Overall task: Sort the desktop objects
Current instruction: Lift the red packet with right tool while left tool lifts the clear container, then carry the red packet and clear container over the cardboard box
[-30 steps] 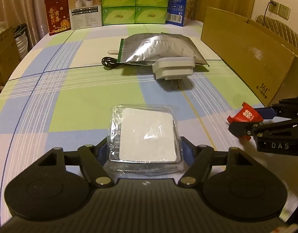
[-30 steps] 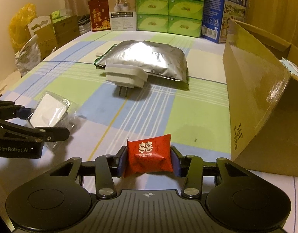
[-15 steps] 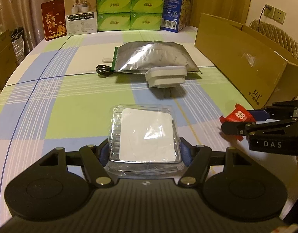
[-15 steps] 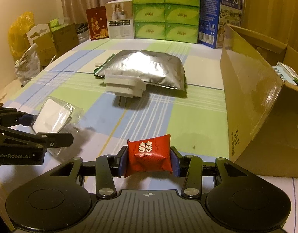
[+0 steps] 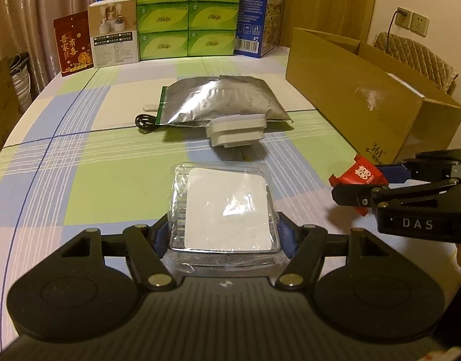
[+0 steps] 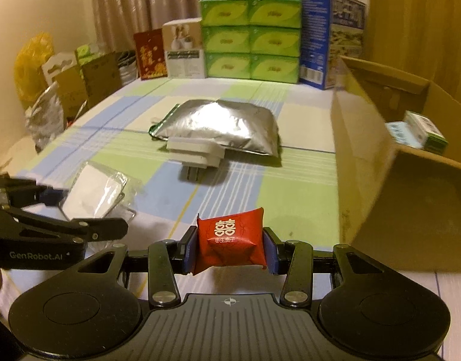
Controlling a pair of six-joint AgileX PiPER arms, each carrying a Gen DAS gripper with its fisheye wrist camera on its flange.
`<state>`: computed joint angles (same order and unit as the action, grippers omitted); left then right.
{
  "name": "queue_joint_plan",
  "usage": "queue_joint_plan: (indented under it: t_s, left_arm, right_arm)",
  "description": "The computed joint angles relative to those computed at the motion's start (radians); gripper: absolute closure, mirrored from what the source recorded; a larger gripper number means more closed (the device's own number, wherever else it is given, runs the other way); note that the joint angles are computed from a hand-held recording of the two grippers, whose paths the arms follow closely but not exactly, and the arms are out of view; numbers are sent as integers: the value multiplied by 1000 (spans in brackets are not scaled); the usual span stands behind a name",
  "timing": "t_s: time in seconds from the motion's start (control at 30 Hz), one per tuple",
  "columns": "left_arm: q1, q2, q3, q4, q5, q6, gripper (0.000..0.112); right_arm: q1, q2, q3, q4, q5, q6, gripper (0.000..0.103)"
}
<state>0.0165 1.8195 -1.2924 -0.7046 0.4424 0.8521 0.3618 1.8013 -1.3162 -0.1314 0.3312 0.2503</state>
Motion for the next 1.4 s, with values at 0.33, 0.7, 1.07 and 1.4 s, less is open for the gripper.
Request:
queue_joint_plan:
  t_s: [0.33, 0.7, 1.07, 1.4]
  left_arm:
    - [-64, -144, 79, 117, 10, -238, 47]
    - [-180, -287, 123, 255, 52, -458, 47]
    - [-352, -274, 32, 377, 82, -627, 47]
    - [-477, -226, -67, 495, 109, -757, 47]
  right_arm:
    - [12, -186, 126, -214, 50, 273, 61]
    - [-39, -372, 199, -280, 155, 357, 61]
    - [-214, -513, 245, -131, 170, 196, 61]
    - [-352, -541, 235, 86, 176, -51, 61]
